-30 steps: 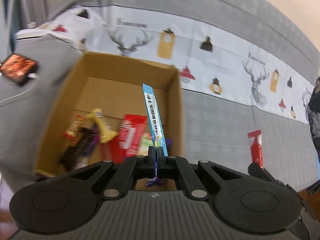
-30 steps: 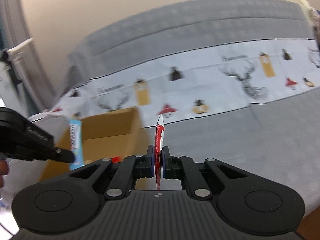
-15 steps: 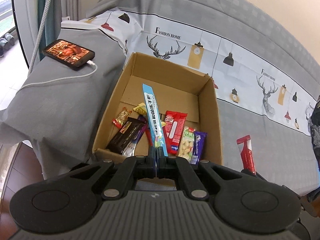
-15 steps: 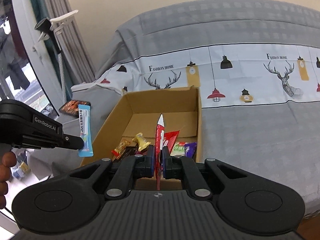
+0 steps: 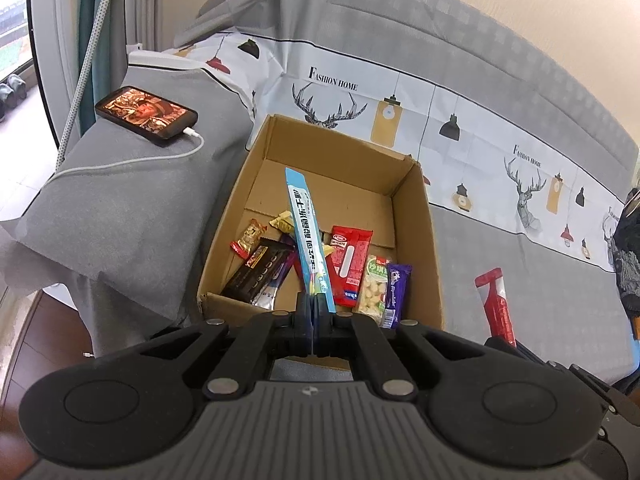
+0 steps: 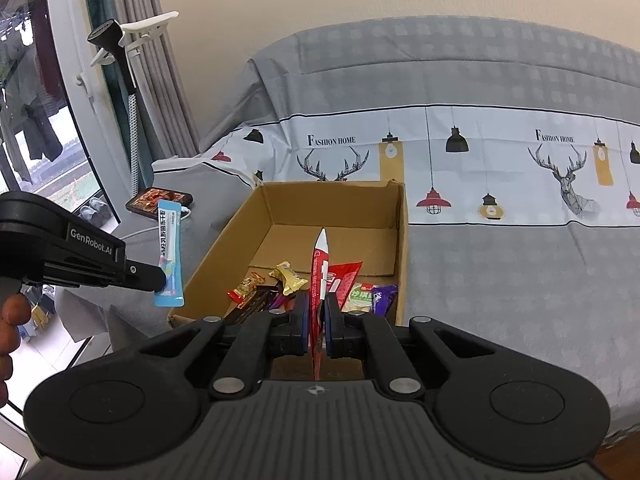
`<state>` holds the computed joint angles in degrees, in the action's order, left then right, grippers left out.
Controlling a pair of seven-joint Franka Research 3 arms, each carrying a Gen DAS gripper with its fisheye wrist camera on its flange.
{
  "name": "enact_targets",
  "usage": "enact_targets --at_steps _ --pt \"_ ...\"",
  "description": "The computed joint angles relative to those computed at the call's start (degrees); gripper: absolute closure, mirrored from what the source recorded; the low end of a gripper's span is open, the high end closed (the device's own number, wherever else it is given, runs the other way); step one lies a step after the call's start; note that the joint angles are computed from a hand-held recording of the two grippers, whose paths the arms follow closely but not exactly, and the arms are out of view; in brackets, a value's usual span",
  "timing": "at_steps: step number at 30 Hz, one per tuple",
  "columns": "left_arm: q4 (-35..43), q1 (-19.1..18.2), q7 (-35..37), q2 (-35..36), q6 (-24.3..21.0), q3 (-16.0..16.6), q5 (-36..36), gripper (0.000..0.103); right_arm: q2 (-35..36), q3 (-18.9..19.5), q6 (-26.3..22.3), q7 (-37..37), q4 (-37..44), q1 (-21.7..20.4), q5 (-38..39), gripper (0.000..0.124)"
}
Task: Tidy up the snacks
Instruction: 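Carry the blue stick and red stick over the box and lower them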
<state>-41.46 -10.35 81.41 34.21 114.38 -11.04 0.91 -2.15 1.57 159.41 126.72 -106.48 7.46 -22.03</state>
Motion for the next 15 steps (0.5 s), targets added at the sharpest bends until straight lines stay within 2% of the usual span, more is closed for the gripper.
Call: enact_targets --at_steps 12,15 --pt "3.51 -0.46 0.98 2.01 -1.59 -0.06 -0.13 0.102 0.12 -0.15 -0.17 -1.46 0.06 0.03 1.43 0.117" --pt "8.60 -1.21 1.24 4.91 -3.85 0.16 0.13 0.102 0.45 -0.21 -0.58 -1.82 0.49 0.11 2.02 0.117"
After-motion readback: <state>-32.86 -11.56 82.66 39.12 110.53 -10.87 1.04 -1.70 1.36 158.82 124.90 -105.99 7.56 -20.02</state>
